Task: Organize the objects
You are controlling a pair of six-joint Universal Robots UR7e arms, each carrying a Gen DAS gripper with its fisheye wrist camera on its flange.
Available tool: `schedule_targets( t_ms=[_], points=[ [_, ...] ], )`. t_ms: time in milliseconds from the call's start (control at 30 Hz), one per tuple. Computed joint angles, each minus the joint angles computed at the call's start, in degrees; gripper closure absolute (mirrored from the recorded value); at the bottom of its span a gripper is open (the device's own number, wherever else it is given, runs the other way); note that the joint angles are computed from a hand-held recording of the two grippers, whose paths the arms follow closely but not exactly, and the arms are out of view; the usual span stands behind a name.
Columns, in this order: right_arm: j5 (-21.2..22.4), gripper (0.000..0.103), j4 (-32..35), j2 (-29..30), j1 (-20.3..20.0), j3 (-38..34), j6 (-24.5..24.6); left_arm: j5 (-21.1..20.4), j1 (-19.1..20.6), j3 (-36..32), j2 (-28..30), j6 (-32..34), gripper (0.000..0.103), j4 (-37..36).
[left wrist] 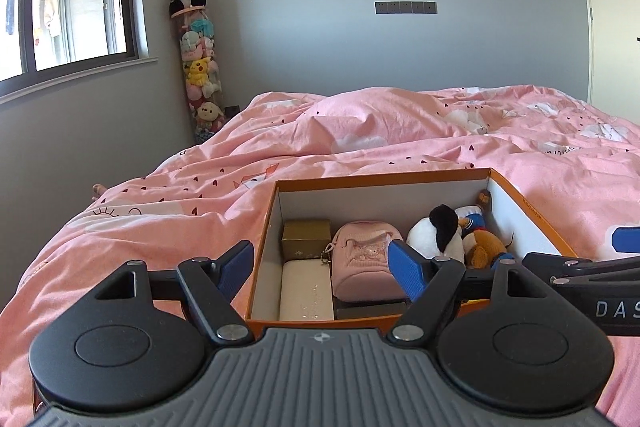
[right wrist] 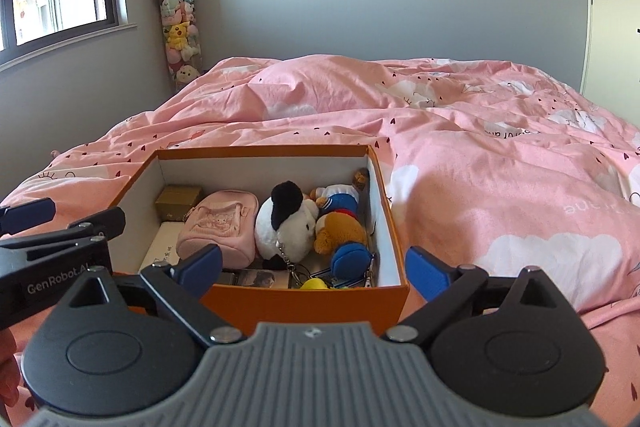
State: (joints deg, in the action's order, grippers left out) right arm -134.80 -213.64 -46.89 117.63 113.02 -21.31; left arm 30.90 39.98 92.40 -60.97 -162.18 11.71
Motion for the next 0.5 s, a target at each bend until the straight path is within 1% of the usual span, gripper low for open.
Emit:
schedule_targets(
  t_ms=[100, 267, 500],
  points=[
    [-0.98, 0.005, 0.61, 0.37, -0.17, 0.02, 0.41, -0.77, 0.06, -0.75, 0.98, -1.9, 0.014, 2.69],
    [-0.58, 0.005, 1.69, 0.13, -0.64, 0.37, 1.47, -1.03, 0.45, -2.16, 2.13, -7.7, 0.014, 7.7],
    [-0.21, 0.005, 2.71, -0.18, -0.95, 0.87, 2.39, -1.01, 0.63, -3.3, 3.14, -11.5, 0.014, 11.52]
  ],
)
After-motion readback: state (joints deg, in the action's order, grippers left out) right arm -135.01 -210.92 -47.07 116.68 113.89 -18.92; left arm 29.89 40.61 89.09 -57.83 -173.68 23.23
